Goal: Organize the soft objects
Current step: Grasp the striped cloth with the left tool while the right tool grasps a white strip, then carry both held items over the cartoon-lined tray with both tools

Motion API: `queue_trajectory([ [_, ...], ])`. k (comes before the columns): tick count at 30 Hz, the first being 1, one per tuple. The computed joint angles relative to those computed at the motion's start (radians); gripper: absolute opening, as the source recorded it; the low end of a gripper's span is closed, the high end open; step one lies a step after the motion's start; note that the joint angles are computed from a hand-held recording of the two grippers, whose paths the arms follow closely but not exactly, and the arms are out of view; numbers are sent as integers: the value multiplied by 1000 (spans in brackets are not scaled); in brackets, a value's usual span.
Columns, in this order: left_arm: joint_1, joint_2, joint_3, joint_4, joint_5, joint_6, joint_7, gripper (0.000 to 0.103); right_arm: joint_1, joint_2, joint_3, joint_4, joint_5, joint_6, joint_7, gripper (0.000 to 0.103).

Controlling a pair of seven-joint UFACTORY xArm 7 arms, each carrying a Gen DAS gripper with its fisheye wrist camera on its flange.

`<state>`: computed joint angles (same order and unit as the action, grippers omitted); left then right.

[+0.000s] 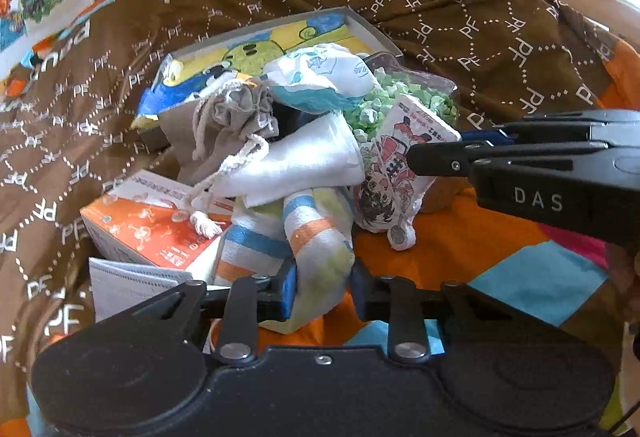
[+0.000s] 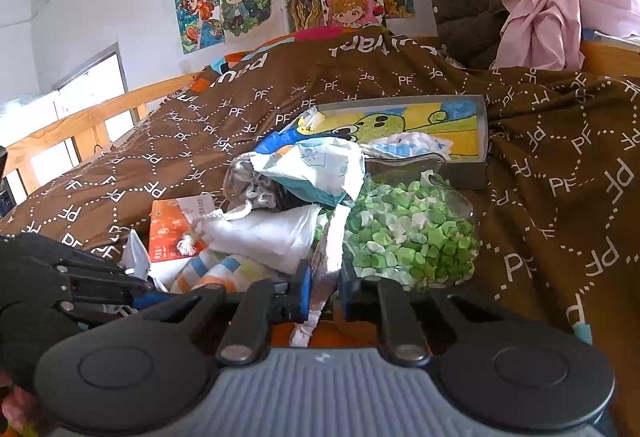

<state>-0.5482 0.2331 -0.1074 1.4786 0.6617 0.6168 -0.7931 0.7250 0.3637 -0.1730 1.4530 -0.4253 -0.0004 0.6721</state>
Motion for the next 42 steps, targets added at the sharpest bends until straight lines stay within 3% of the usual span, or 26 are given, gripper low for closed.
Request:
queue_trajectory([
  [2,8,-2,-4,-1,-34,-11,1,18,39,-5,-42,-1,-27,5,22,13],
  [5,5,-16,1,-15,-26,-25,-34,13,85,-19,-92,-6,-91,21,69,12],
  [12,17,-60,-17,-57,-40,-59,-78,10,187,-100,-216,-54,-336,26,289,11],
  [19,40,-102,-49,-97,-150,-79,-63,10,221,-160,-274,-68,-588,38,545,11],
  [26,47,-150,-80,-133,-220,-99,-27,9,195,-183,-249,-53,-779,54,688,11],
  [31,45,-172,-95,-135,-236,-90,-57,9,174,-199,-225,-37,-943,57,832,11],
  [42,65,-214,-112,-137,-244,-183,-38,8,74,-211,-115,-15,-1122,79,1004,11],
])
